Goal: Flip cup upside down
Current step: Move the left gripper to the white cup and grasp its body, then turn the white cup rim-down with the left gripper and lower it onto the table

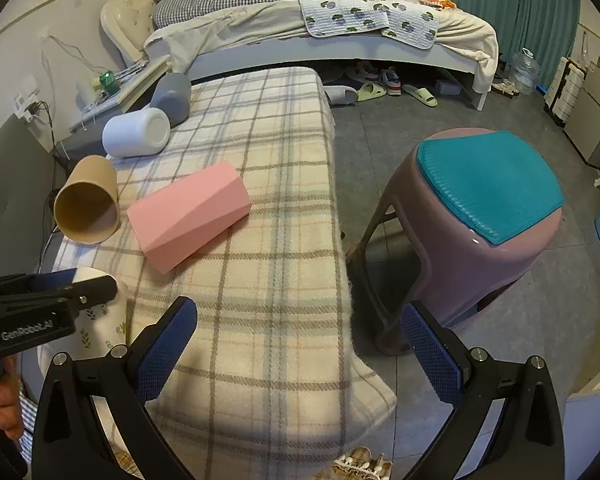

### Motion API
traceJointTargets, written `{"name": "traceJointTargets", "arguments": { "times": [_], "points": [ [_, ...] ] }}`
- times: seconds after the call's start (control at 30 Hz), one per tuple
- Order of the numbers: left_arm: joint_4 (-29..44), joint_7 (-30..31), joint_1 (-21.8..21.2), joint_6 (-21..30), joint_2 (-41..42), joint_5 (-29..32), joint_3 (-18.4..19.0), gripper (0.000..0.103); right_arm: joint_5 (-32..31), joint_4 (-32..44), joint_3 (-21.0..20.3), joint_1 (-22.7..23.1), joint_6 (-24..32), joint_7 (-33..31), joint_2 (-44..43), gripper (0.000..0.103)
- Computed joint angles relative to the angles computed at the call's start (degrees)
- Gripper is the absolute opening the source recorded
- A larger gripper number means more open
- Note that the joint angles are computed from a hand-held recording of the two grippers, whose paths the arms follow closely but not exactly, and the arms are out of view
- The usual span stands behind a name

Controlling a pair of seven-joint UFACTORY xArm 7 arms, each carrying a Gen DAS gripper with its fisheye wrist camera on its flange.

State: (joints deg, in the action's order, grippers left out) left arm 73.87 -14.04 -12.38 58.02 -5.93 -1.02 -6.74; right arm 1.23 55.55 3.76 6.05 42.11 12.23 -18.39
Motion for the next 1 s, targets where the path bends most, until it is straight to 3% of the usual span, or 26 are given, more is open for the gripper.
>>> {"name": "traceJointTargets", "arguments": {
  "times": [0.77,1.0],
  "points": [
    [-3.35,-3.95,0.99,-7.63,-3.95,10.58,-1.37,0.055,-1.23,-1.39,0.74,0.2,0.98,2.0,-3.35,0.102],
    [-6.5,-5.41,1.49,-14.13,-4.34,16.25,-2.14,0.055,-1.33,-1.59,0.85,0.29,1.22,1.93,-2.94,0.102]
  ]
}}
